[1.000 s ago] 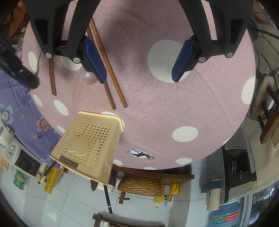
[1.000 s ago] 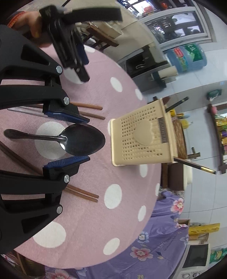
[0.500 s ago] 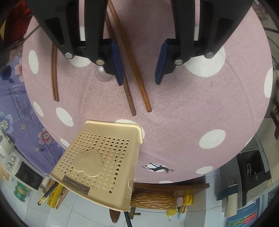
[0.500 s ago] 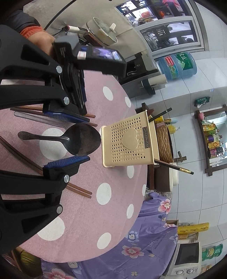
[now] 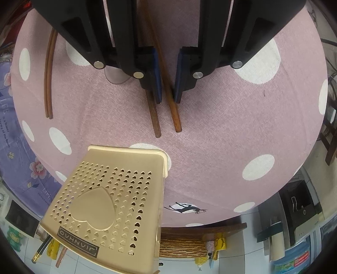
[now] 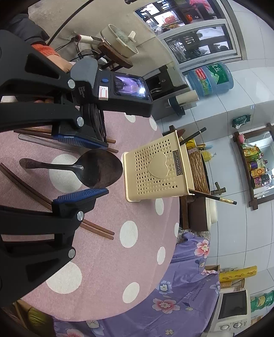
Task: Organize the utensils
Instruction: 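Lift the silver spoon with the right tool while the left grasps a brown chopstick, then carry the silver spoon and brown chopstick into the beige basket and open both tools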
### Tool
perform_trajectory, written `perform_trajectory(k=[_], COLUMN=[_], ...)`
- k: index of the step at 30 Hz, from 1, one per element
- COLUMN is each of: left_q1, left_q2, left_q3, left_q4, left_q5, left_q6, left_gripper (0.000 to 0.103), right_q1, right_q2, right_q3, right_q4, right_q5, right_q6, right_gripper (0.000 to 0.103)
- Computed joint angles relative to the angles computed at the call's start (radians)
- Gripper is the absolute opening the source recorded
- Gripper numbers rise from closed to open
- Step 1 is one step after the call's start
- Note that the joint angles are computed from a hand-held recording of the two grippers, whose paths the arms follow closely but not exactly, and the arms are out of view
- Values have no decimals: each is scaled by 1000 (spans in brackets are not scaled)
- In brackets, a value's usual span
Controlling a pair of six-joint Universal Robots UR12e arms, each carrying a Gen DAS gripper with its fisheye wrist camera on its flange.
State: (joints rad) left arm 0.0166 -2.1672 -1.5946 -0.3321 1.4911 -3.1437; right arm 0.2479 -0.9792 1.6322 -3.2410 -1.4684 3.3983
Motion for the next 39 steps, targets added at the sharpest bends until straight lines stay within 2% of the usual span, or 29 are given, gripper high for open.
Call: perform_trajectory(k=[10,18,22,28,34,39], left_q1=[-5,20,42,80,108,128], left_q2=[-15,-10,10,70,137,155], left_q3=[23,15,-12,-74,-151,-178], left_q4=[3,9,58,161,319,394], left_q5=[14,-71,-136,-274,-340,-378], left_q6=[-19,-66,-84,-94,-95,-114], left_gripper=[9,8,8,8,8,7], right_q1=[0,1,0,-1,1,4], right_q2=[-3,2,3,7,6,8], right_q3=[1,-3,-3,-7,-10,-15], right_q4=[6,7,4,-7,-15,-10], right_q5=[-5,-13,-8,-6,-12,-17], right_q6=[3,12,15,14,11,12], right_gripper=[38,38,38,38,38,38])
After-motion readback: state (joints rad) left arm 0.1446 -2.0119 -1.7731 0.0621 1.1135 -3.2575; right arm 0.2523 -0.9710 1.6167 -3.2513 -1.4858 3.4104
